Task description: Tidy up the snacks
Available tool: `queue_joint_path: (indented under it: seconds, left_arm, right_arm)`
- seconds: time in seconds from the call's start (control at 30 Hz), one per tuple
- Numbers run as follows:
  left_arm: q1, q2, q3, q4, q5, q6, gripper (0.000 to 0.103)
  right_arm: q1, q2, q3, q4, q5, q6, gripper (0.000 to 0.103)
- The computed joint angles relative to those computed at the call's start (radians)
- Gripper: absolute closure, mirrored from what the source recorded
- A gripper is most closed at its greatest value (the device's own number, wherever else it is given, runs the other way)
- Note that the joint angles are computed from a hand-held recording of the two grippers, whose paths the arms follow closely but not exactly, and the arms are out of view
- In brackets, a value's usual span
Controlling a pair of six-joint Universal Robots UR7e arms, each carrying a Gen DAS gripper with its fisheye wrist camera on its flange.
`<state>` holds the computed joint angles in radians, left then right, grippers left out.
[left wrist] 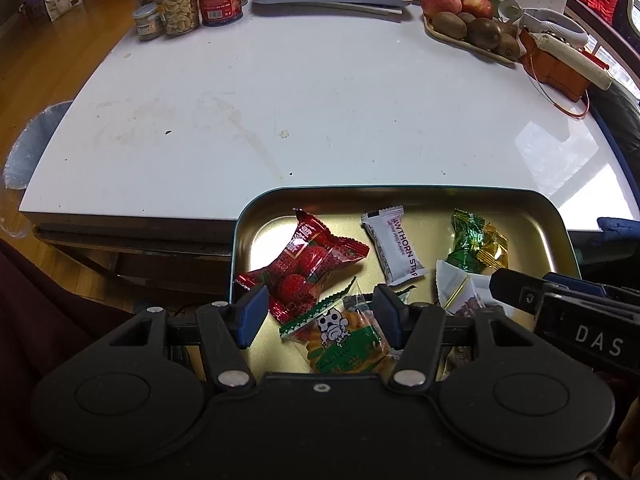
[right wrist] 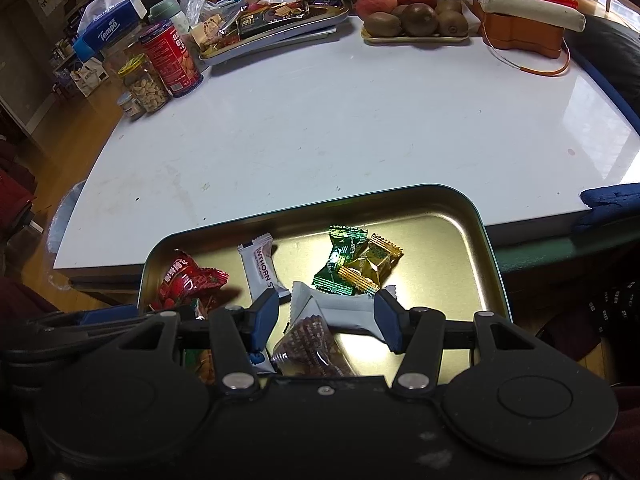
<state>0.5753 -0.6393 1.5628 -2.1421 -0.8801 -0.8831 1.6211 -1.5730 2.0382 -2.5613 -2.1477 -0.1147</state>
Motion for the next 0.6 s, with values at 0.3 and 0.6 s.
queue_joint_path:
  seconds: [0.3,0.6]
  left_arm:
    - [0.0,0.001,-0.004,0.012,0.004,-0.007,0.042]
    - [0.0,0.002,-0.005,0.011,0.006,-0.001,0.042]
  right_arm:
    - [-0.002,0.0,0.0,-0.002,0.004,-0.002,0.047]
    - [-0.002,-0.002,0.0,0.002,0.009,-0.002,0.047]
